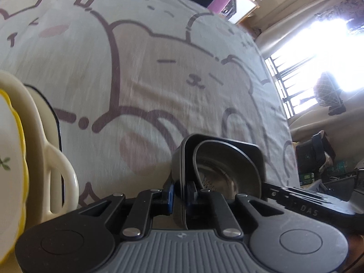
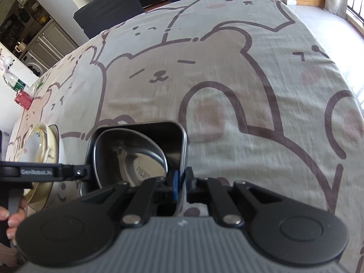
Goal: Organize plates and bowls
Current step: 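Lift the steel tray with both grippers and carry it over the plate stack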
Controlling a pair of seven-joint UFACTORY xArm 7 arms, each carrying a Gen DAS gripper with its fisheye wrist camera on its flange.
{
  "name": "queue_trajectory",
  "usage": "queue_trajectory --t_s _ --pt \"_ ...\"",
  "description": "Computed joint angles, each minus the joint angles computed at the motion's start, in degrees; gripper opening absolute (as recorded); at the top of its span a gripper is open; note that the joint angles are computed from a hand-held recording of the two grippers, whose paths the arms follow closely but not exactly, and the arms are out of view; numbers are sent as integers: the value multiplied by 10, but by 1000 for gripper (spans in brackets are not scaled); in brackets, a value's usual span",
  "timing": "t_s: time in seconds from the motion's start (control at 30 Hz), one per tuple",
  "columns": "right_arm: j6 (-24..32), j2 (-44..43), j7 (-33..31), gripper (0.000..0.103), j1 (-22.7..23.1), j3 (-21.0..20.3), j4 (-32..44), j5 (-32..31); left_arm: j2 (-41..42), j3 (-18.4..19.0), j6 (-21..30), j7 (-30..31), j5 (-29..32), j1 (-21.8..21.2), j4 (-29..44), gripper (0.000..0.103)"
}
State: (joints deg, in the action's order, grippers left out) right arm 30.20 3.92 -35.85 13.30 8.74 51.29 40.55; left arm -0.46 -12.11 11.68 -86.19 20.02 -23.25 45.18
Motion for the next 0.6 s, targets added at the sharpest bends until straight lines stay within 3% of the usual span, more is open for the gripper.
queue_trajectory --t_s 0.4,0.6 --pt "11 -25 -11 6 -3 -11 -12 24 2 0 -17 22 -17 -1 -2 7" --pt "15 -38 -25 6 -5 -19 -16 36 -2 2 -31 8 6 3 -5 4"
